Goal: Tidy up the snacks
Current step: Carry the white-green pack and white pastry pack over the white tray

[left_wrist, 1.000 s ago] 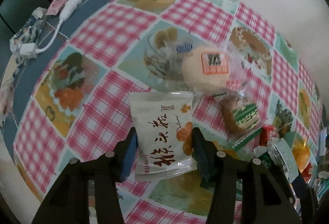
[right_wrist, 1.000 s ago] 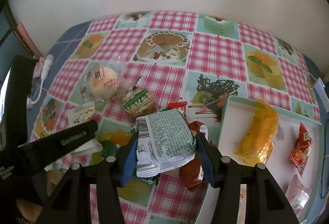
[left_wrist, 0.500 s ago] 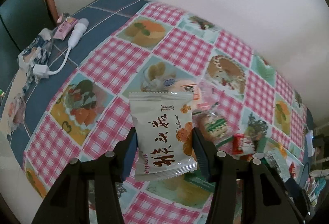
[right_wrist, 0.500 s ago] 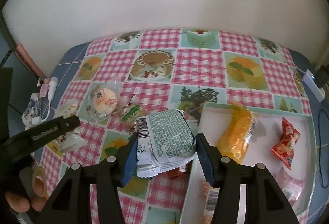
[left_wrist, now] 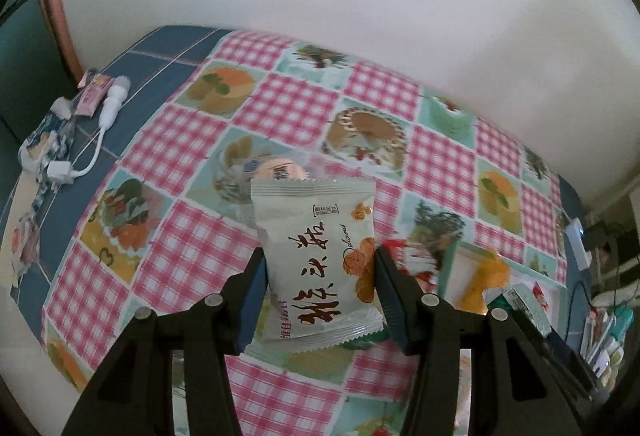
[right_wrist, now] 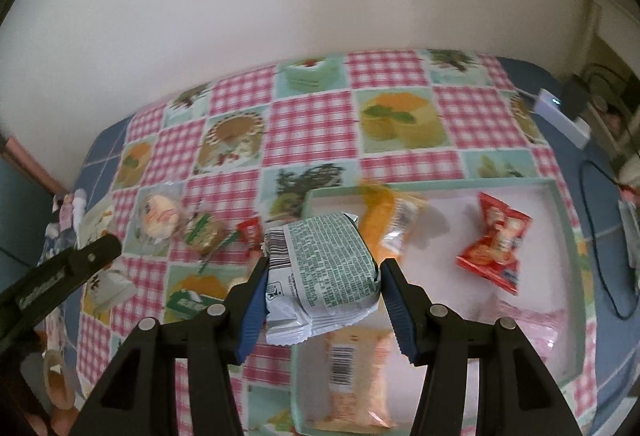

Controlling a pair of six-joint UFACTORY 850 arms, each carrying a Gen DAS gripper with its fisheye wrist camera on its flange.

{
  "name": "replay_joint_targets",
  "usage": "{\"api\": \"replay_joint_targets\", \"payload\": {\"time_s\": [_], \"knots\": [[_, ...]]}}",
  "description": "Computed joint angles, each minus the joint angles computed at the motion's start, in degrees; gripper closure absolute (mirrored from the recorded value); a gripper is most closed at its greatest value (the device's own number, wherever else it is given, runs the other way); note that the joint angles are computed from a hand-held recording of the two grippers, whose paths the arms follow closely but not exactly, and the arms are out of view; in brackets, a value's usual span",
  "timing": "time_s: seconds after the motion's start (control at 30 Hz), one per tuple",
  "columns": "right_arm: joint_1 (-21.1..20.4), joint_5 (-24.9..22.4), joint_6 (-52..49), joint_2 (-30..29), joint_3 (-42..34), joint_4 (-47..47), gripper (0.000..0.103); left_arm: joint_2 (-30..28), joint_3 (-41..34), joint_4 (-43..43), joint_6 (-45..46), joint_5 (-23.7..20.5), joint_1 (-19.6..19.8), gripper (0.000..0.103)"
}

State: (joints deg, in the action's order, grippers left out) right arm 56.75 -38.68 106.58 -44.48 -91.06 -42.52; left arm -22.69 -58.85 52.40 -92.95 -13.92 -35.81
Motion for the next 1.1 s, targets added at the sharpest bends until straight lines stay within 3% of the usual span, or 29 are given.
{"api": "replay_joint_targets", "payload": {"time_s": [0.27, 0.5, 1.1], "knots": [[-0.7, -0.7, 10.3, 7.4, 10.1, -1.9, 0.046, -0.2, -1.9, 2.1, 0.7, -1.5, -4.1, 0.049], [-1.9, 0.0, 19.2, 14.1, 20.0, -2.1, 0.046, -2.1, -4.2, -3.1, 7.8, -1.7, -7.1, 0.049], [-5.2, 5.7, 22.5, 19.8, 32.5, 4.0, 0.046, -8.2, -10.7, -10.6, 20.7, -6.0, -15.0, 0.049]]}}
